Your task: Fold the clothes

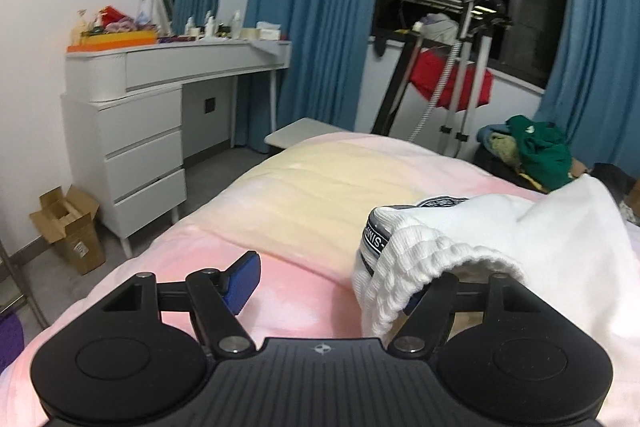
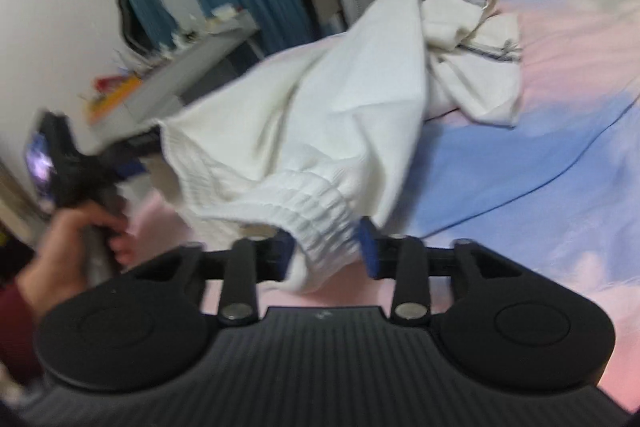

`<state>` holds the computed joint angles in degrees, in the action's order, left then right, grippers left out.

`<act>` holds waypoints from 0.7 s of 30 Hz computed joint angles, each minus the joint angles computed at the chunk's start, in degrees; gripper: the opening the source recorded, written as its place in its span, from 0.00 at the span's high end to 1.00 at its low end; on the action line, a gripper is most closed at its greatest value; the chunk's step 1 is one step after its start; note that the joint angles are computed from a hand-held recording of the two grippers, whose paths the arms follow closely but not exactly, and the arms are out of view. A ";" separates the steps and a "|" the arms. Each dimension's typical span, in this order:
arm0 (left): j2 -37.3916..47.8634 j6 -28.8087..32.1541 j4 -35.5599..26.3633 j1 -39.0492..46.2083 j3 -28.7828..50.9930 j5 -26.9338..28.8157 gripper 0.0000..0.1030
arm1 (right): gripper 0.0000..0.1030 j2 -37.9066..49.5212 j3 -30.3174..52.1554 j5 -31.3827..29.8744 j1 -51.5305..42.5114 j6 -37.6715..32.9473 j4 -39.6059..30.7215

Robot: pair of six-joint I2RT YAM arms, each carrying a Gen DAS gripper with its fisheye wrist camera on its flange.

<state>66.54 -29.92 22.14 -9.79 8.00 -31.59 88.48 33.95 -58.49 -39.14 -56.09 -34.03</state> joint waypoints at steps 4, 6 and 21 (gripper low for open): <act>-0.74 -1.16 0.20 4.52 -1.46 4.81 0.34 | 0.30 6.82 6.75 -3.57 -1.64 -21.79 -22.03; -3.22 -1.17 -1.35 4.89 -2.50 4.79 0.33 | 0.30 10.43 9.82 -5.05 -2.88 -28.57 -30.39; -24.96 -12.85 -27.53 2.39 -3.68 11.54 0.22 | 0.29 25.25 14.42 -3.33 3.74 25.84 0.07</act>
